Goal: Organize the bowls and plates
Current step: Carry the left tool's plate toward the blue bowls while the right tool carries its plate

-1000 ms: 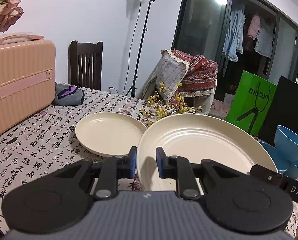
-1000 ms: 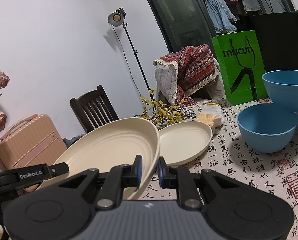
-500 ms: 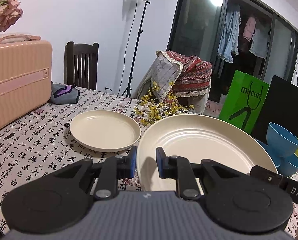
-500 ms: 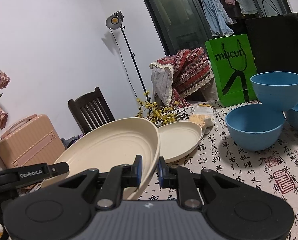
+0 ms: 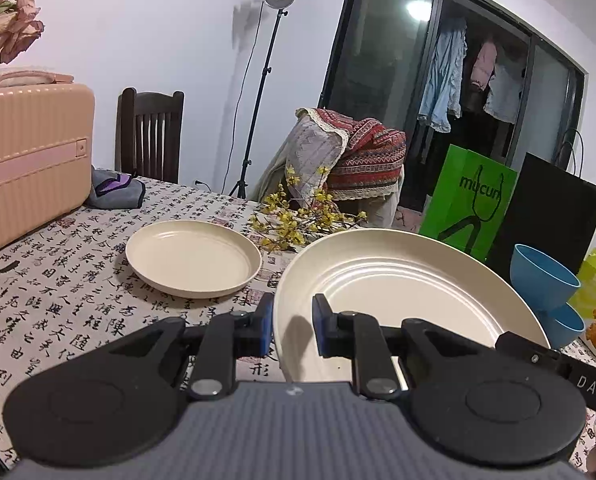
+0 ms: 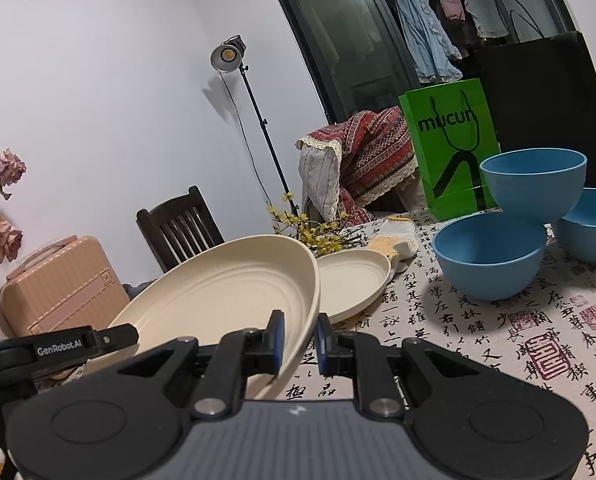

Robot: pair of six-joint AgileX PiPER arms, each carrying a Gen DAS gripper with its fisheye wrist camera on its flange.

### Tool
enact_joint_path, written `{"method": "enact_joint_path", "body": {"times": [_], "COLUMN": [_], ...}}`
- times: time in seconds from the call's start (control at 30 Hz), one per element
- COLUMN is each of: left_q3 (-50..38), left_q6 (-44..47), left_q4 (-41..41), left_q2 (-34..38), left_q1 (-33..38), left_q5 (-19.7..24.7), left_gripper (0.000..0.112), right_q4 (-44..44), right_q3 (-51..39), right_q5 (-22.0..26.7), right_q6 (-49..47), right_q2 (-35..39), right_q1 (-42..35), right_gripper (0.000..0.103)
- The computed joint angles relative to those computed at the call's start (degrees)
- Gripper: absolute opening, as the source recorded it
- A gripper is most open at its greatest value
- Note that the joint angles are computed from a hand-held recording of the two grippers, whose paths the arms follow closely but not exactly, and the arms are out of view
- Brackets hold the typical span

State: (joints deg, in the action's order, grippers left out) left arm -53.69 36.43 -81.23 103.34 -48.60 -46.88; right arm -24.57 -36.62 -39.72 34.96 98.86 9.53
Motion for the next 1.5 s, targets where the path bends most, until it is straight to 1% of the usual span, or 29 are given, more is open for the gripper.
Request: {"method": "enact_joint_path", "body": {"times": [0.17, 0.33, 0.47, 0.7, 0.97, 1.5], "left_q3": [0.8, 1.1, 1.7, 1.6, 1.5, 2.1], "left_q6": [-2.1, -3.4, -5.2, -5.9, -6.4, -10.1], "left_q4": [1.4, 2.3, 3.9, 4.5, 5.0, 7.7], "left_q2": [0.1, 0.4, 0.5, 1.3, 2.1, 3.7], "left_q1": [-0.5, -1.3, -1.4, -2.1, -3.5, -5.3], "left_q5": [0.6, 0.4, 1.1, 1.3, 0.1, -0.6], "left_gripper": [0.020, 0.020, 0.020, 0.020, 0.020, 0.020], "right_q4": [0.5, -0.1, 0.0, 0.3, -2.3, -2.6], "right_q3": [2.3, 3.9, 5.0, 6.5, 8.2, 11.2], "right_q5": [-2.5, -4.1, -5.5, -7.8, -10.7, -16.0], "right_q6": [-1.1, -0.6, -1.2, -2.7, -1.7, -3.8], "right_q2": [-0.4, -0.5, -0.3, 0.2, 1.3, 2.8], "right_q1": [-1.0, -2.2, -3.0, -4.2, -6.8, -10.0], "right_gripper": [0.016, 0.016, 0.016, 0.015, 0.016, 0.016]}}
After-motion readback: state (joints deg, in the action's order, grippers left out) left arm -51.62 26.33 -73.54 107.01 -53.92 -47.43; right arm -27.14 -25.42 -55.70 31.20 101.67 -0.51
